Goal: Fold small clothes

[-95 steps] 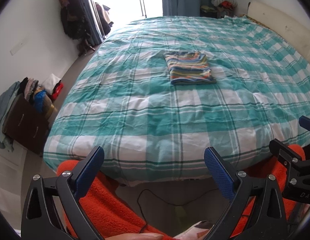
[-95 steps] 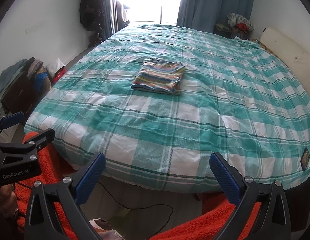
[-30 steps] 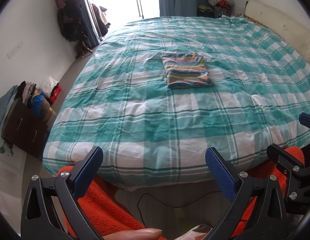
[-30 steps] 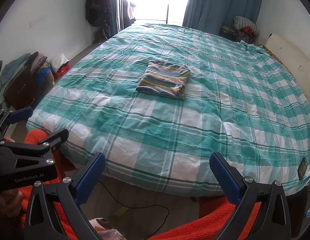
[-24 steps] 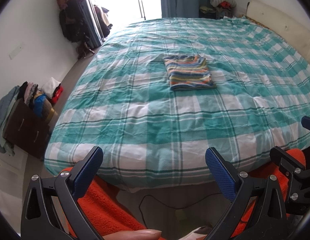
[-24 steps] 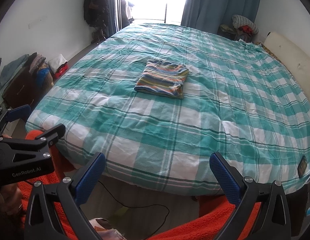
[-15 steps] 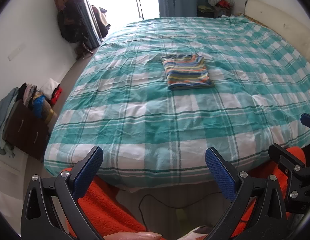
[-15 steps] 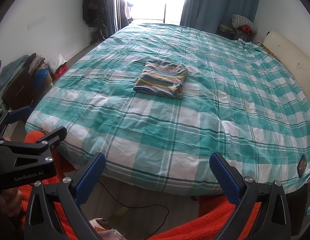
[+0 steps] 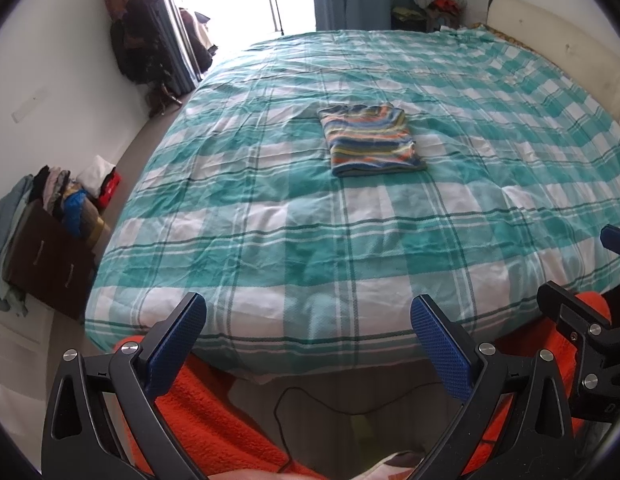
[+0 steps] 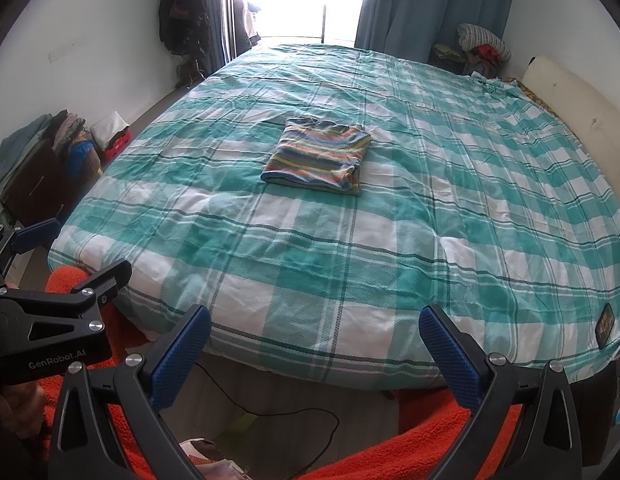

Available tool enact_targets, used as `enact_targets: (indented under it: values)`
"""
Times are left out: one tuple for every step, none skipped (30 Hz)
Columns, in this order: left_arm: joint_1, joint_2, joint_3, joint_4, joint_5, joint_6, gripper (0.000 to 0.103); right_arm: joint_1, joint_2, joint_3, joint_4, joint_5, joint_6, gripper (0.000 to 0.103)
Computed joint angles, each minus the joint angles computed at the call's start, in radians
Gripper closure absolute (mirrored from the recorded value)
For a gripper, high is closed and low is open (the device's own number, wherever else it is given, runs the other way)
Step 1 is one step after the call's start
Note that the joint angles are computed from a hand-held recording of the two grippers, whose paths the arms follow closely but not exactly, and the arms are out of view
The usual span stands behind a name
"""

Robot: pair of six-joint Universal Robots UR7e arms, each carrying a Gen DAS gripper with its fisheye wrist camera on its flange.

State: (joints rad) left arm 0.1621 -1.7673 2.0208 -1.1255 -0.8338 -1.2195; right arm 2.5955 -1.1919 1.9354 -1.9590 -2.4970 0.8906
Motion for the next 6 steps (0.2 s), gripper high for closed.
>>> enact_targets:
  values:
    - [-0.003,0.000,0.003,-0.004,-0.002,-0.001,0.001,-0.001,0.000,0.002,-0.002,0.001,0.002,0.000]
    - [-0.006,-0.002,0.005,-0.009,-0.005,-0.003,0.001,-0.001,-0.001,0.003,-0.002,0.002,0.004,0.000]
    - [-0.011,-0.005,0.012,-0.019,-0.005,-0.003,0.001,-0.001,-0.001,0.004,-0.003,0.003,0.006,0.000]
    - [-0.016,-0.007,0.016,-0.023,-0.003,-0.001,0.001,-0.002,-0.002,0.004,-0.004,0.001,0.003,0.000]
    - [-0.024,-0.004,0.016,-0.015,0.001,-0.010,0.001,-0.002,-0.002,0.004,-0.004,0.000,0.002,0.000]
    - [-0.024,-0.005,0.019,-0.018,0.006,-0.006,0.001,-0.002,-0.003,0.005,-0.005,0.000,0.001,0.000]
